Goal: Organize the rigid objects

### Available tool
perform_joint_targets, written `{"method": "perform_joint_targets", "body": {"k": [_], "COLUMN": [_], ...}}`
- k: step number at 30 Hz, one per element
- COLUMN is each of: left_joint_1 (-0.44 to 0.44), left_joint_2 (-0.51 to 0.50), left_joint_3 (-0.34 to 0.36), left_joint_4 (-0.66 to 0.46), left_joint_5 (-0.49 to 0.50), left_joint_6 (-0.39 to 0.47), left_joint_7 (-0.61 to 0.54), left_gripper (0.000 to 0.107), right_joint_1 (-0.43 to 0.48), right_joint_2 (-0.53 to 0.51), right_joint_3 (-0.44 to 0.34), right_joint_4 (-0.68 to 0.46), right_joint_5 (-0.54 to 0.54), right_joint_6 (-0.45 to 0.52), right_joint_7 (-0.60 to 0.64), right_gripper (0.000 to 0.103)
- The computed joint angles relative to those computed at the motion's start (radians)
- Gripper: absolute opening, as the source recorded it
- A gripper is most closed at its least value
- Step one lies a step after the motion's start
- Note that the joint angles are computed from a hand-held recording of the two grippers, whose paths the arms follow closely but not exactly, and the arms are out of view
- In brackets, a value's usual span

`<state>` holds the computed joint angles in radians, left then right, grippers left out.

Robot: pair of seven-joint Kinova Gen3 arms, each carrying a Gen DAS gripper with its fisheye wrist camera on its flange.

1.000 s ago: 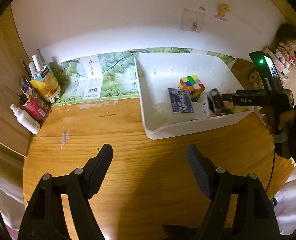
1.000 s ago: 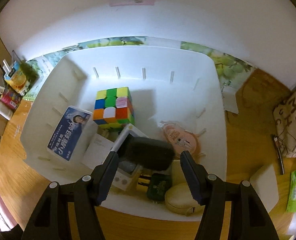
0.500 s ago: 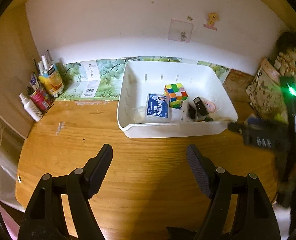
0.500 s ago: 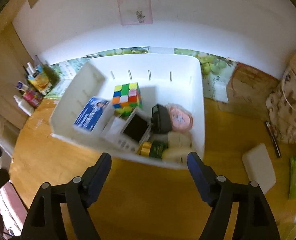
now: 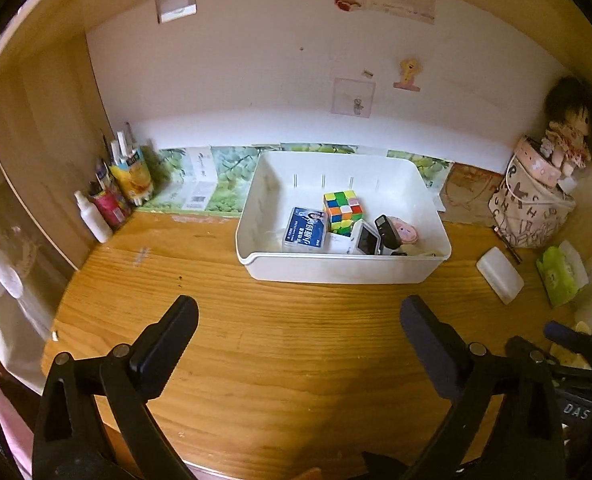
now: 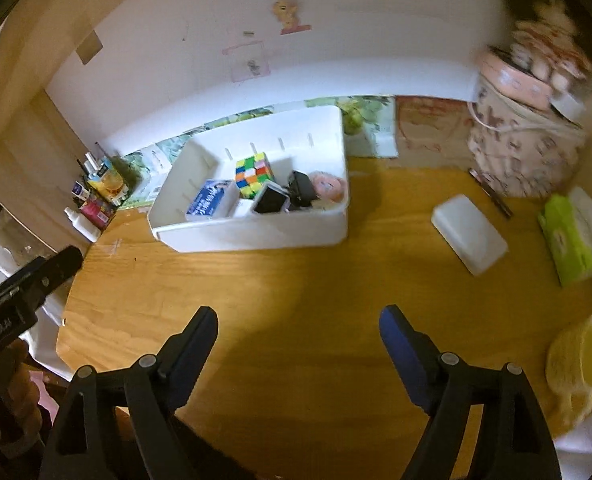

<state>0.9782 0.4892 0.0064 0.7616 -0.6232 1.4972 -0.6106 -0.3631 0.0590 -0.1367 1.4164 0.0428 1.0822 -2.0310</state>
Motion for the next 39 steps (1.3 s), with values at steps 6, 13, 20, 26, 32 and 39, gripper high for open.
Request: {"method": "perform_joint_targets", "body": {"k": [6,13,20,26,32,39], "left_joint_1": [0.036,0.027,-0.014,-0.024,-0.049,-0.039], "left_joint_2": [0.008,-0.020,-0.061,-0.095,-0.090,-0.053], "left_joint_3": [-0.019,0.001,0.027,0.041,0.055,0.049], "left_joint_4": [-0.003,0.053,0.096,0.155,0.148,0.099], "left_joint_5": [-0.024,-0.049,-0.038,-0.065,-0.051,-0.056], "left_joint_6": [0.044,0.035,0.020,-0.035,-0.041,-0.045], "left_joint_7": [0.015,0.025,-0.024,-0.005,-0.017,-0.070], "left_gripper": [0.102,0.102,0.102,0.102,0.102,0.102], "right_joint_1": [-0.047,-0.088,-0.154,-0.226,-0.269,-0.285], "right_joint_2": [-0.054,-0.087,-0.040,0.013,0.043,0.081], "right_joint_3": [-0.034,-0.089,-0.116,-0.102,-0.082,-0.058], "right_joint_4": [0.021,0.053,-0.001,-0.082,-0.113,-0.153], "right_joint_5": [0.143,0.295,0.360,0.364,0.397,0.372], "right_joint_6": [0.027,-0.014,0.036,0.121,0.169,0.210], "right_joint_7": [-0.144,-0.306,-0.394,-0.394,-0.439,-0.396], "right_gripper": [0.090,0.103,0.103,0.103,0.103,0.103]}}
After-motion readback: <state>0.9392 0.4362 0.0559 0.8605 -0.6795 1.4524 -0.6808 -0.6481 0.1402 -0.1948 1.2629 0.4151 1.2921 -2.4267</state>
